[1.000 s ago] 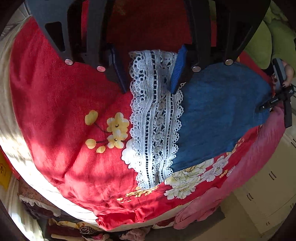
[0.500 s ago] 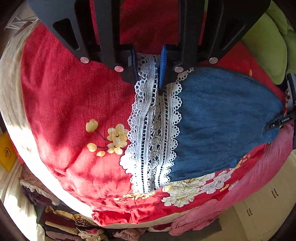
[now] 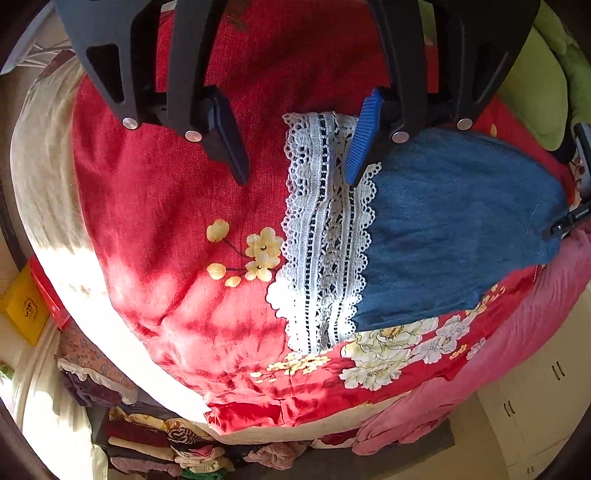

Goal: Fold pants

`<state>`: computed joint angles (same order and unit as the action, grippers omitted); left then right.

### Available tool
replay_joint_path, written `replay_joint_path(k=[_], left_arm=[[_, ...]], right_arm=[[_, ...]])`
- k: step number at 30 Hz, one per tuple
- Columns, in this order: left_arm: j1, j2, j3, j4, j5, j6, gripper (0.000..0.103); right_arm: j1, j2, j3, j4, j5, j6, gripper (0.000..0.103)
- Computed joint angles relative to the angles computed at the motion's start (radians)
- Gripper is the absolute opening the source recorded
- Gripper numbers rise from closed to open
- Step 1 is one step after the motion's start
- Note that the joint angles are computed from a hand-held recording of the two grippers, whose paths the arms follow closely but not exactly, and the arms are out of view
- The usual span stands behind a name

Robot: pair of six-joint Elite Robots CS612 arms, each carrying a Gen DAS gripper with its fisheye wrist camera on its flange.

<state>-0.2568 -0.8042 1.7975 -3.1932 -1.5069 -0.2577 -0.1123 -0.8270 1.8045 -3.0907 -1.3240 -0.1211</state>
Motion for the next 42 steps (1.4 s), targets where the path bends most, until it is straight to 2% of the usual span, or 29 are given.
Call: replay_joint_path(k=[2,8,13,20,24,28,32,35,42], left_arm=[[-0.006,-0.005,0.005,-0.012,0.000,0.008,0.076],[-0.031,-0.020,0.020,-0.044,0.010,0.048,0.086],[-0.050,-0.027,0.026,-0.059,0.005,0.072,0.090],[-0.088,-0.011,0.013,-0.026,-0.020,0.142,0.090],[-0.107,0.004,-0.003,0.050,-0.020,0.203,0.090],[-0.110,0.015,-0.020,0.128,-0.022,0.220,0.090],[-0.109,0.017,-0.022,0.142,-0.031,0.233,0.090],[-0.109,0.012,-0.010,0.105,-0.033,0.231,0.092],[-0.114,-0.005,0.004,0.056,-0.012,0.218,0.093]], right_arm=[[0.000,-0.005,0.006,-0.026,0.008,0.004,0.063],[0.007,-0.021,0.024,-0.091,0.045,-0.008,0.064],[0.021,-0.025,0.031,-0.114,0.086,-0.029,0.064],[0.051,-0.008,0.011,-0.066,0.142,-0.079,0.064],[0.062,0.007,-0.001,-0.015,0.141,-0.092,0.064],[0.066,0.025,-0.019,0.089,0.080,-0.099,0.064],[0.064,0.024,-0.011,0.064,0.092,-0.099,0.064],[0.055,0.014,0.002,0.029,0.126,-0.084,0.064],[0.036,-0.005,0.021,-0.047,0.139,-0.043,0.064]])
